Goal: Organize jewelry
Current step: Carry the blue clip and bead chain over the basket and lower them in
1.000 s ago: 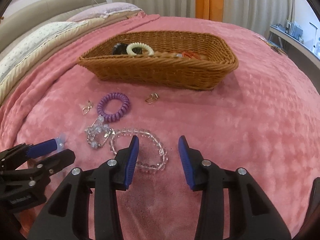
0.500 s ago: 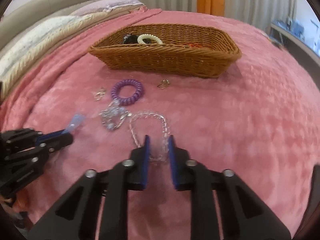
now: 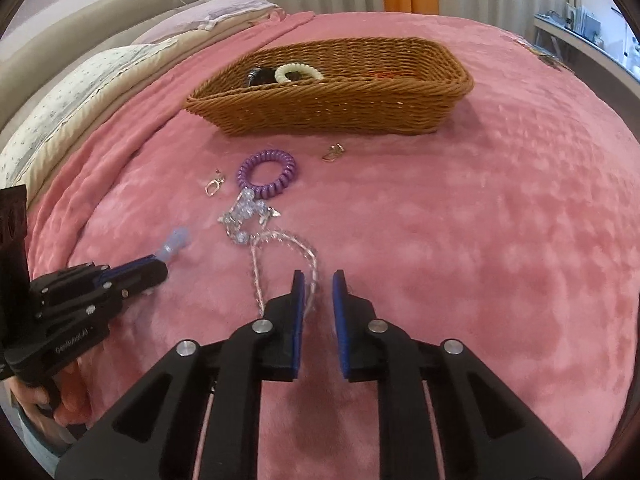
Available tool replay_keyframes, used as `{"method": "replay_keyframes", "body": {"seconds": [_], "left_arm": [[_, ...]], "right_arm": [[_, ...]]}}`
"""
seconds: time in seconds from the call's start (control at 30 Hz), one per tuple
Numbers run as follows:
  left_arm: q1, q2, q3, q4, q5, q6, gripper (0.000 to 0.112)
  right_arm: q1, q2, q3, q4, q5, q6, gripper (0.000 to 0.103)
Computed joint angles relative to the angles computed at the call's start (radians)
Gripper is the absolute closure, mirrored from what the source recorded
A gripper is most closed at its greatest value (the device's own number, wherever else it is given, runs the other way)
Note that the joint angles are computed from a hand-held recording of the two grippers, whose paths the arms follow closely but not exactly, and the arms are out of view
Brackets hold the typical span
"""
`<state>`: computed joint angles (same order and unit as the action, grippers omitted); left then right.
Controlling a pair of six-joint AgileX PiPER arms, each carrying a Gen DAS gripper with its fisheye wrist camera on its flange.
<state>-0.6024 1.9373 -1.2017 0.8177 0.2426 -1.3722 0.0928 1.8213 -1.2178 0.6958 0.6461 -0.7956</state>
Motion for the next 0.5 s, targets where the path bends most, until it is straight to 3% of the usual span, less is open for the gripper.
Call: {"method": "replay_keyframes", "body": {"seconds": [0.1, 0.2, 0.3, 0.37, 0.4, 0.47, 0.5], "left_arm": [[-0.012, 0.001, -0.001, 0.073, 0.019, -0.072, 0.087], [-0.029, 0.013, -0.021, 0.087, 0.058, -0.075, 0.085], [-0.043, 0.032, -0.054, 0.069, 0.107, -0.044, 0.085], [-0.049, 0.038, -0.066, 0.063, 0.124, -0.031, 0.085], [-0.049, 0.040, -0.069, 0.056, 0.126, -0.023, 0.085], [-0.050, 0.046, -0.076, 0.042, 0.136, -0.004, 0.102], [-0.051, 0.045, -0.076, 0.044, 0.137, -0.005, 0.105]], "right_arm": [[0.021, -0.005, 0.013, 0.005, -0.041, -0.011, 0.053], [0.042, 0.003, 0.012, -0.021, -0.070, -0.004, 0.053], [0.067, 0.022, 0.005, -0.088, -0.106, 0.054, 0.070], [0.078, 0.020, 0.015, -0.096, -0.129, 0.050, 0.073], [0.080, 0.016, 0.020, -0.090, -0.128, 0.033, 0.082], [0.104, -0.006, 0.048, -0.119, -0.159, 0.027, 0.089], [0.110, -0.016, 0.060, -0.113, -0.161, 0.005, 0.096]]}}
